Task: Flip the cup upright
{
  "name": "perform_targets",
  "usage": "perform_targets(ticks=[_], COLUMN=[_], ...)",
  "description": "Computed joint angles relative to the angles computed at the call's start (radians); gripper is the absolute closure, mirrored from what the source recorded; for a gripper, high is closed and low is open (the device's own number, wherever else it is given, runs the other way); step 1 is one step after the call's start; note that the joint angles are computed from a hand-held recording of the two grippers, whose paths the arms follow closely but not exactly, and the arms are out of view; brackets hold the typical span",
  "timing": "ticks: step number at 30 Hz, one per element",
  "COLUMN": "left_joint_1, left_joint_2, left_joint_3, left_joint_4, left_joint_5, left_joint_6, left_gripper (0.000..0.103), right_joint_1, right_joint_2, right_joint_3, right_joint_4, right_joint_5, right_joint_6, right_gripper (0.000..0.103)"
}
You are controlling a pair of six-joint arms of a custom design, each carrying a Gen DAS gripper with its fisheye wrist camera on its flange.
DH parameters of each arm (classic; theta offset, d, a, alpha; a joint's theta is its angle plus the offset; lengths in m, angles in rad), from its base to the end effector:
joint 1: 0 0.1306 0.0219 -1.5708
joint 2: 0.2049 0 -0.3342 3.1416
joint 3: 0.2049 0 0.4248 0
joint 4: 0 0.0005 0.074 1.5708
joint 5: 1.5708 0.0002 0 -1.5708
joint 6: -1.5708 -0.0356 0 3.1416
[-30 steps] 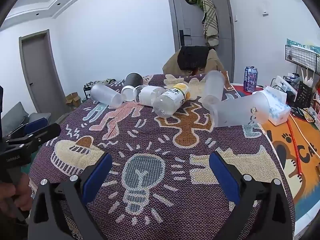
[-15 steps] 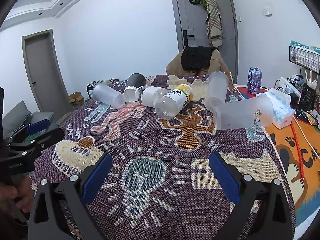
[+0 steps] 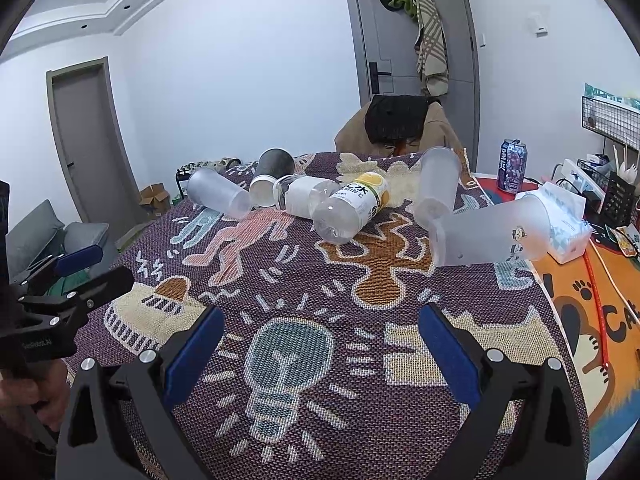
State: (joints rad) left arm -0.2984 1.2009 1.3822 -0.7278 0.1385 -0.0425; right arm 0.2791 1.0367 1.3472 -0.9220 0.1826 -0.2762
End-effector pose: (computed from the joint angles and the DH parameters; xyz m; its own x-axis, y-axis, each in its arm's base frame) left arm 0.4554 -0.1457 0.4799 -0.4791 0.1914 -0.8566 0.4247 0.9047 -0.0354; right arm 0.3936 0.1056 0.5139 -0.5659 0.1168 -0.8162 0.0274 0.9920 0.1230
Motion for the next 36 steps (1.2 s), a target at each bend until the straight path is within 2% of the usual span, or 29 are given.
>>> perform_targets(ticks=[36], left_joint_1=[0.012], left_joint_2=[0.016], left_joint_3=[0.021], left_joint_4=[-0.017], left_joint_5=[0.03], left_joint_6=[-0.013], left_gripper=[0.006], right_joint_1=[0.004], right_joint_2=[-0.01], right_joint_3=[-0.021], right_joint_4=[0.017], right_joint_5=[0.038], right_joint_6=[-0.023], right_gripper=[0.008])
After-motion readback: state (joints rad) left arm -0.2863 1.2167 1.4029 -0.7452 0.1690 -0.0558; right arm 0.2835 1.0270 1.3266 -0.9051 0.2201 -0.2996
